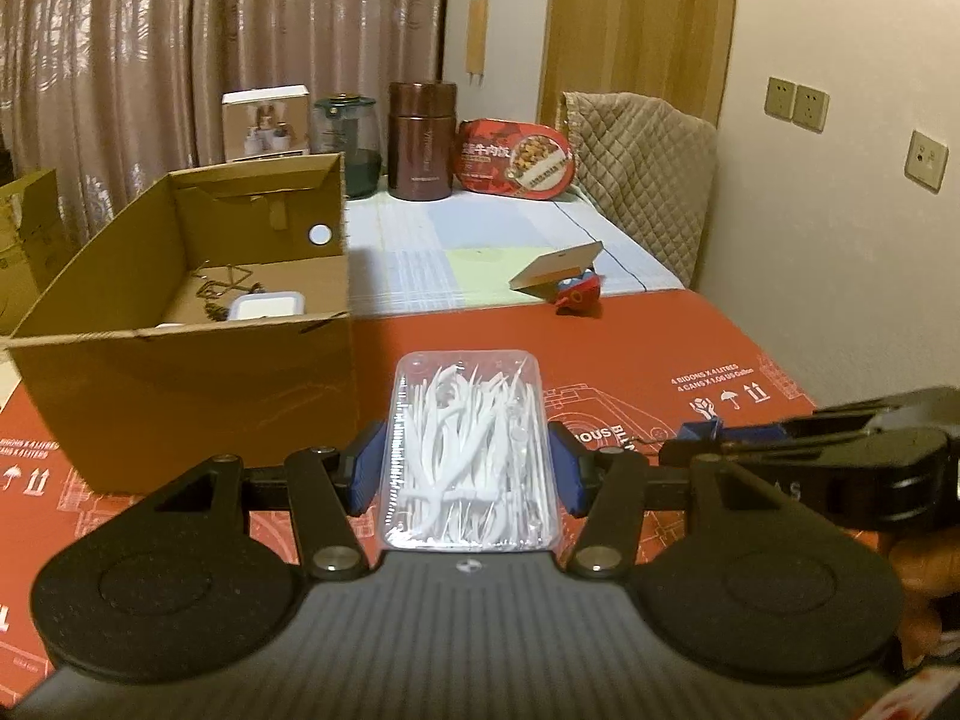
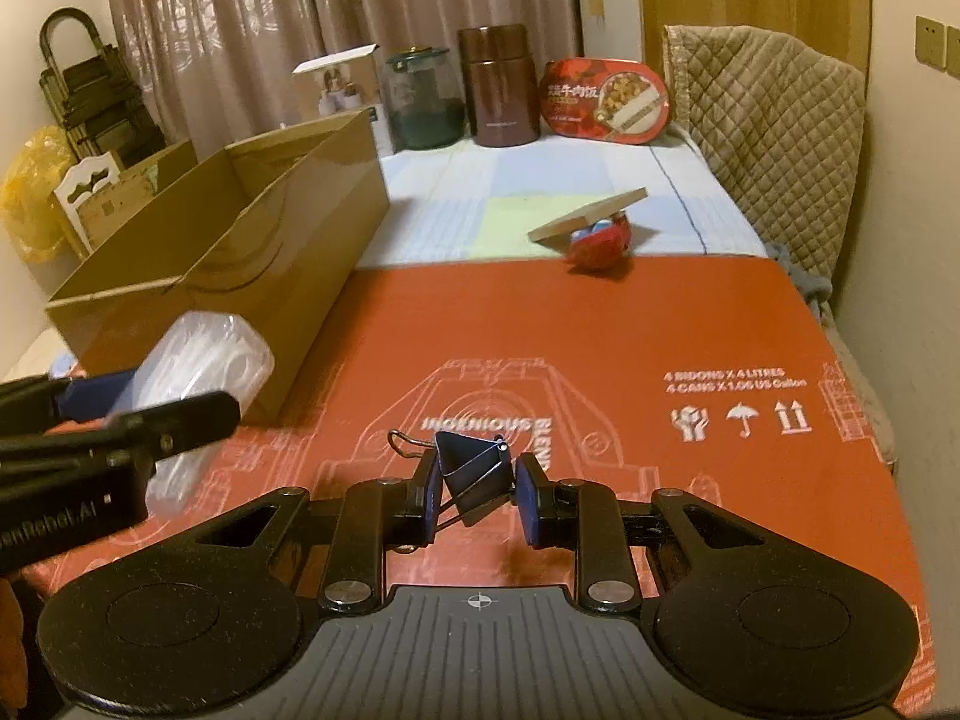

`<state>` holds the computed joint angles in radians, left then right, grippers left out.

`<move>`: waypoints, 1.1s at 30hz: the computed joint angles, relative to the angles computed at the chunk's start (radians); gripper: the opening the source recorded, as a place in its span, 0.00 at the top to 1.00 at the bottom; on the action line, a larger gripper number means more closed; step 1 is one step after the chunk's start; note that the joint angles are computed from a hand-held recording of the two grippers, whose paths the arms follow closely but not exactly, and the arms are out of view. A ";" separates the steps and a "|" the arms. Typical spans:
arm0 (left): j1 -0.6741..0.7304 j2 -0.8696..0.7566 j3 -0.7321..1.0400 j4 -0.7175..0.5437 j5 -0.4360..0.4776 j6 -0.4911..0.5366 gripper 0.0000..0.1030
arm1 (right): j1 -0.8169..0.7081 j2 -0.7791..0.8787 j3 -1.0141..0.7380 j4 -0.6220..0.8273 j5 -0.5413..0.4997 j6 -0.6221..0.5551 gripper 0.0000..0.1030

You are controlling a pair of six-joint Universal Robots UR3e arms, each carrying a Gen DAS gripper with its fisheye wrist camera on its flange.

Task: Organize rigid objects
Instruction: 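Carry the floss pick box with left gripper while right carries the clip toward the box, then lower the floss pick box into the box and open left gripper while right holds the clip above it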

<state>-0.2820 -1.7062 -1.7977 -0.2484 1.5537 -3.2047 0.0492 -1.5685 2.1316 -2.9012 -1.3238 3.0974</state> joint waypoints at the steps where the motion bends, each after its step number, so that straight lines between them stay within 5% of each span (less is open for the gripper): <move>1: 0.006 0.018 -0.015 -0.002 -0.003 -0.002 0.50 | 0.009 -0.009 0.003 0.005 -0.004 0.007 0.78; 24: 0.149 0.269 -0.131 -0.078 -0.057 0.000 0.50 | 0.163 0.004 -0.161 0.093 -0.081 0.007 0.78; 33: 0.270 0.296 -0.092 -0.108 -0.127 0.028 0.50 | 0.172 0.066 -0.310 0.142 -0.015 0.015 0.78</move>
<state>-0.0116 -1.4102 -1.8900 -0.3568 1.4270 -3.1766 0.2209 -1.5020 1.8220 -2.7591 -1.3387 3.1125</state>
